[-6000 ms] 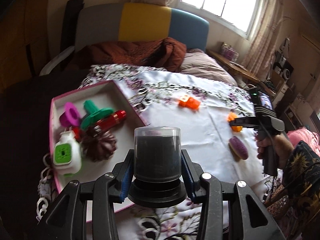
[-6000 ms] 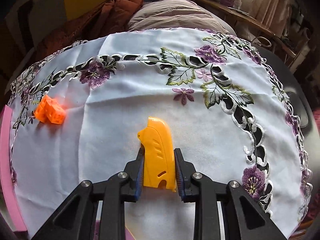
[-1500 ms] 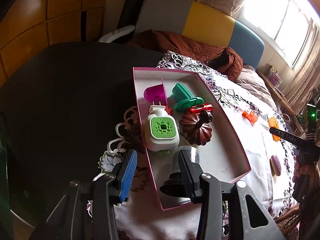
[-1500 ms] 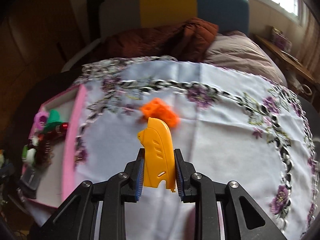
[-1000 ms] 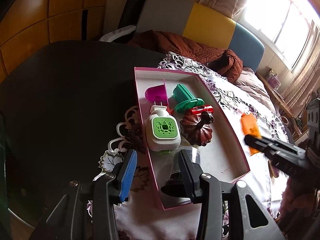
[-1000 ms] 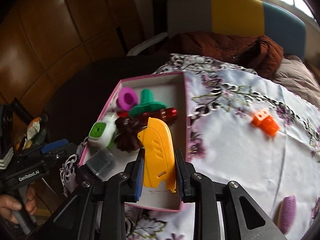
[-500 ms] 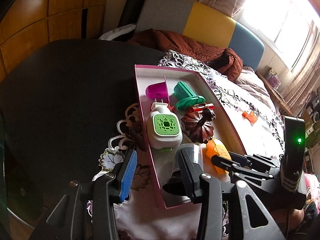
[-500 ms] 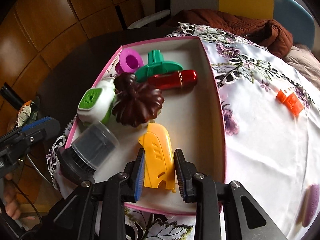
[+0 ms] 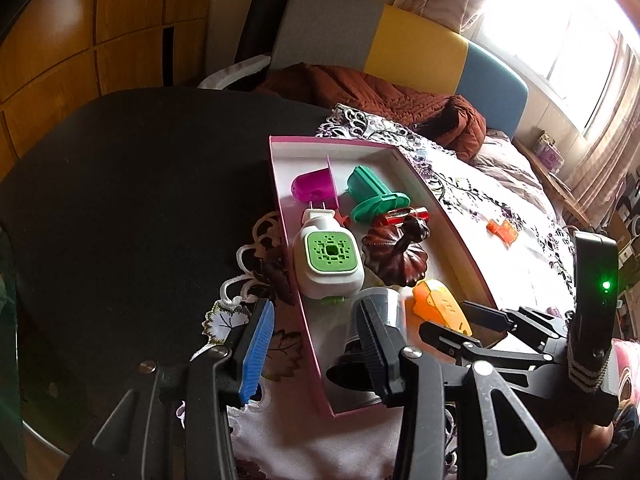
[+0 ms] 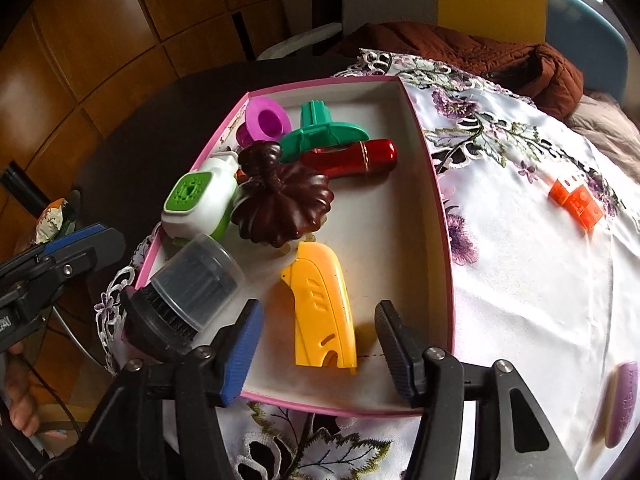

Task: Organize rigid objects
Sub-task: 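Carry the orange clip into the tray and open the right tool, then move both tools back toward the orange cube block and purple soap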

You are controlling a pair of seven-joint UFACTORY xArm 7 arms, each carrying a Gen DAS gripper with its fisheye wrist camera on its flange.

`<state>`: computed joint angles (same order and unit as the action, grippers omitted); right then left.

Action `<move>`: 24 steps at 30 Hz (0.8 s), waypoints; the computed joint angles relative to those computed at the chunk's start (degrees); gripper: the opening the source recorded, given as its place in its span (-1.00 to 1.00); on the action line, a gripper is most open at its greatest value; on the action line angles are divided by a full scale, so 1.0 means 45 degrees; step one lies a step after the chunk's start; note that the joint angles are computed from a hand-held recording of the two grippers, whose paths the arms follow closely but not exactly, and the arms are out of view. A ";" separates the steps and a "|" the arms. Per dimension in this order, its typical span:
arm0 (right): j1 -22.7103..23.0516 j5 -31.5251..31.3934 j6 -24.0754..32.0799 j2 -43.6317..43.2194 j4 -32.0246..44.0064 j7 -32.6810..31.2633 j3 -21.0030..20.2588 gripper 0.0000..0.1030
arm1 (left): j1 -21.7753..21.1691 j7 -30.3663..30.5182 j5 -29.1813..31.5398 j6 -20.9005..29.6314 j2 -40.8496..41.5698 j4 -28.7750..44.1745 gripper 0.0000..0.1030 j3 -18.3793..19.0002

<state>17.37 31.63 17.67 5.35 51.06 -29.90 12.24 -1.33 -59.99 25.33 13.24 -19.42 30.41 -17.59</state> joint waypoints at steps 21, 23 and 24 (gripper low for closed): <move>0.0462 -0.0631 -0.1833 -0.1412 -0.0926 0.0367 -0.0597 0.54 | -0.0030 -0.0939 0.1331 0.0781 -0.0172 0.0413 -0.16 -0.0477; 0.0446 -0.0888 -0.1936 -0.1531 -0.1051 0.0495 -0.0693 0.55 | -0.0058 -0.1003 0.1533 0.0891 -0.0147 0.0513 -0.16 -0.0565; 0.0418 -0.1034 -0.1971 -0.1579 -0.1092 0.0587 -0.0756 0.57 | -0.0098 -0.1027 0.1604 0.0929 -0.0133 0.0550 -0.16 -0.0578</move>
<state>19.25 26.98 8.80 -1.75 46.15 -27.26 8.84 -1.77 -64.61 32.55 17.42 -20.02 32.89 -20.19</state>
